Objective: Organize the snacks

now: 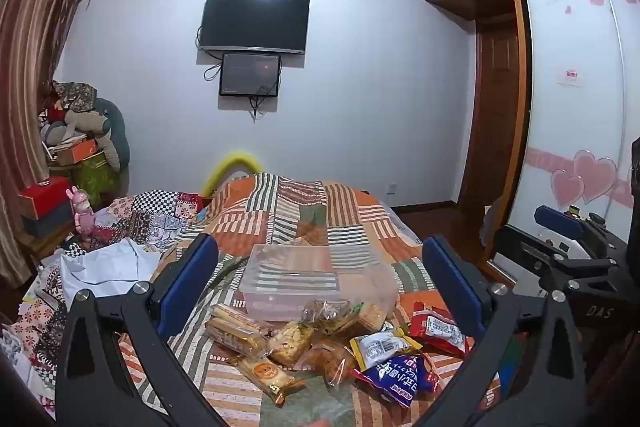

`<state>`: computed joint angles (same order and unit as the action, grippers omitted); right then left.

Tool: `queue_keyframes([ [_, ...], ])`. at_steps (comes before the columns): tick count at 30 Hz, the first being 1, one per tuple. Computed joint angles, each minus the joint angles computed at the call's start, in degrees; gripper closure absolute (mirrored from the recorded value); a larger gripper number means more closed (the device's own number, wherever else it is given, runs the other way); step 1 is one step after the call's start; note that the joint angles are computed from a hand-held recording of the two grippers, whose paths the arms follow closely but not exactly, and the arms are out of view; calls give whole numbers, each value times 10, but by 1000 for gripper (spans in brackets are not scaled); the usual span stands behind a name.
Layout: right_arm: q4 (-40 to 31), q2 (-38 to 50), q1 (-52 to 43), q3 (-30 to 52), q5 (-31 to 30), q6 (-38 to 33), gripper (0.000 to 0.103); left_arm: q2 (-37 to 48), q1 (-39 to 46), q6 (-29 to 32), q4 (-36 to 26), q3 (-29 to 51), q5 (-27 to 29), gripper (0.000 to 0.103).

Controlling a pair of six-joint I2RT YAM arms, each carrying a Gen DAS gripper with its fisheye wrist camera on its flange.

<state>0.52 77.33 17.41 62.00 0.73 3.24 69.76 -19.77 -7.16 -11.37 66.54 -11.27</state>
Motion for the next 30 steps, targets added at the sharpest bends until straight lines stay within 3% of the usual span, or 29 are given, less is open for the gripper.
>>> queue_keyframes([
  [30, -8, -4, 7, -1, 1, 2, 0, 16, 19, -13, 2, -3, 20, 0],
])
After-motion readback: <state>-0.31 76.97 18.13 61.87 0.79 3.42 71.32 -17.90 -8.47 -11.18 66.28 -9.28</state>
